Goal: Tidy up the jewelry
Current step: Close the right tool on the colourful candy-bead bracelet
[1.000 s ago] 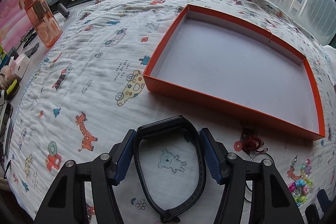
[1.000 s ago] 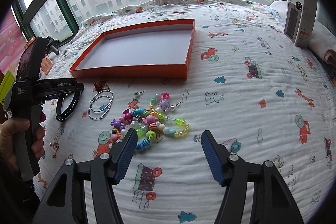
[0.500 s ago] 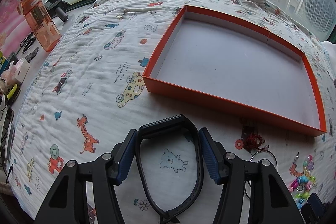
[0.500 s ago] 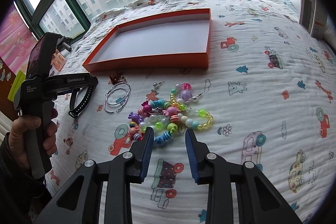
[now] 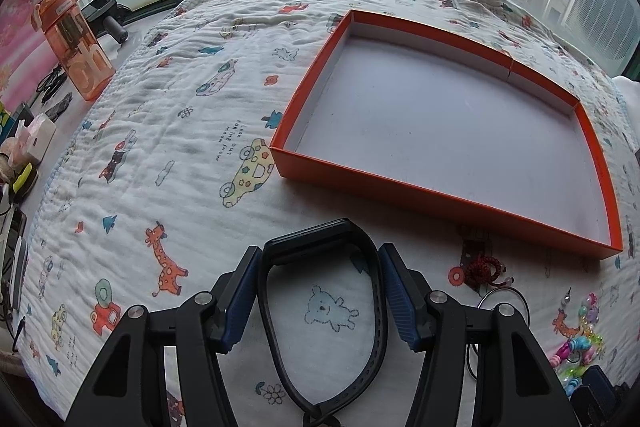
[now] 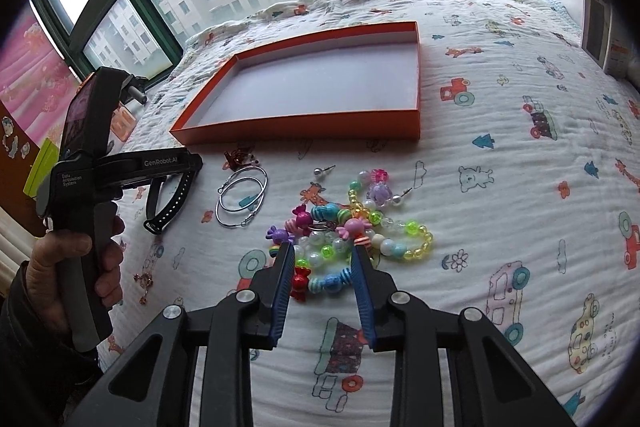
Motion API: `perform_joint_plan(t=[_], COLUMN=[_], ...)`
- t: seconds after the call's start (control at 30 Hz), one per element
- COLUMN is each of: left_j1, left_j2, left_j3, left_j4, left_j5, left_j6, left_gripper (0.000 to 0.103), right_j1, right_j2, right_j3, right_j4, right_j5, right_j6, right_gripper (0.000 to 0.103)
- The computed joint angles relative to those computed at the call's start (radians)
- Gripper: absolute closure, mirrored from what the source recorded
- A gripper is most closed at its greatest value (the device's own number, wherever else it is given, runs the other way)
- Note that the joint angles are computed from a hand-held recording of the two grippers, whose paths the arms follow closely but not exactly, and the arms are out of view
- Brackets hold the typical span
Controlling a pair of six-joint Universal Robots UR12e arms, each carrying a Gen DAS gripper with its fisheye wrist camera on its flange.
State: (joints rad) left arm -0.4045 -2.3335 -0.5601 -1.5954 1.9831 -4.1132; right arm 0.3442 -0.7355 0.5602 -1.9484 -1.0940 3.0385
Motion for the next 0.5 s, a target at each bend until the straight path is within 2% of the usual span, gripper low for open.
perform_joint_plan(t=[0.2, 0.43, 0.5], left_j1=[0.0, 0.003, 0.004], left_j2=[0.001, 0.012, 0.016], left_j3=[-0.003, -0.025, -0.034], left_j4=[0.006, 0.03, 0.039], left_j5=[0.004, -0.007, -0.01], left_j6=[0.007, 0.016, 0.019], left_gripper=[0.04, 0.04, 0.04], right_j1=[-0.001, 0.021, 0.024], right_j2=[-0.005, 0.001, -0.006], right_j3=[0.006, -0.012, 0.002], right_j4=[-0.005, -0.002, -0.026], right_j5=[-0.026, -0.121, -0.145], right_j6=[0.015, -0.009, 0.001], right_gripper=[0.07, 0.073, 0.073])
